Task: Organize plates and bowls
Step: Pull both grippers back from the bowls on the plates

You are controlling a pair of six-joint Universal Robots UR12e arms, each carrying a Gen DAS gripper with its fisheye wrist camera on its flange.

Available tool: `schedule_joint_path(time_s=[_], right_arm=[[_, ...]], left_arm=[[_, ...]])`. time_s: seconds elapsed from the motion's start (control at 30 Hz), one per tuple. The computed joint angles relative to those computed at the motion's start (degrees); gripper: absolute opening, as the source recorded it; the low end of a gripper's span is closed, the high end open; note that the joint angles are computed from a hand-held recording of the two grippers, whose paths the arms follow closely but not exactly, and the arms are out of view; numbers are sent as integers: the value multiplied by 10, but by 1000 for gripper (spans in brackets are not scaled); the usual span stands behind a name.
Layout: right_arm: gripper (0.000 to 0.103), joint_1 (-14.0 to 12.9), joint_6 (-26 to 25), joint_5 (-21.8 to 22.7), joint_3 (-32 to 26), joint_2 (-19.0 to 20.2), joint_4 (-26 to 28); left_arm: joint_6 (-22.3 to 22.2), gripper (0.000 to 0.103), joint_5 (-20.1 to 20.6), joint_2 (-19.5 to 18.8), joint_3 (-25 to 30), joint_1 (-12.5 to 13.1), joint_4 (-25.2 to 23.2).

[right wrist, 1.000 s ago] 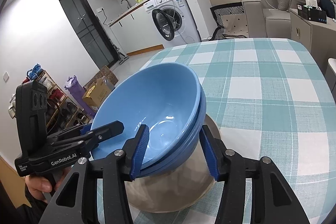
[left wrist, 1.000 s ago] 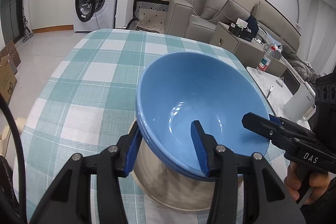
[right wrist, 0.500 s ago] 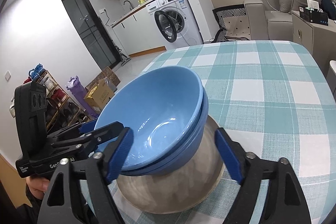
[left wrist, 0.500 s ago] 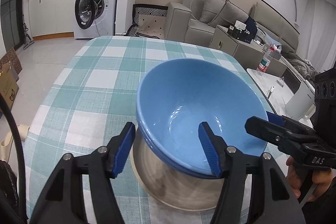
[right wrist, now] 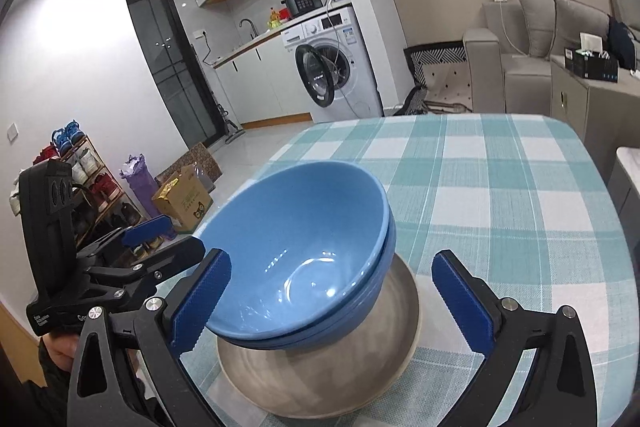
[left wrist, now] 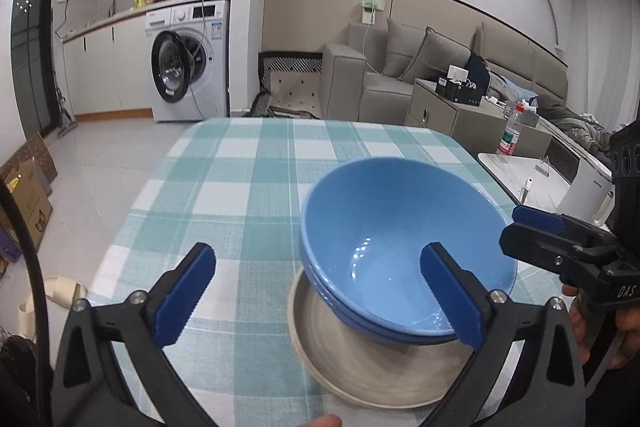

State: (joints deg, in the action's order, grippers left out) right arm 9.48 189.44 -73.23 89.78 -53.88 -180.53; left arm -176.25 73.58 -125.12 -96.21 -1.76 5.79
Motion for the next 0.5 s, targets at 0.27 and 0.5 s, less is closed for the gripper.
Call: schedule_joint_path(time_s=[0.27,0.5], right_arm=[[102,5,-10,-19,14,-4,-52],[102,10,-36,-51,40,-8,-93]], left_arm=[[3,103,-3,-4,-13,11,63],[4,103,2,-10,-25,18,104]])
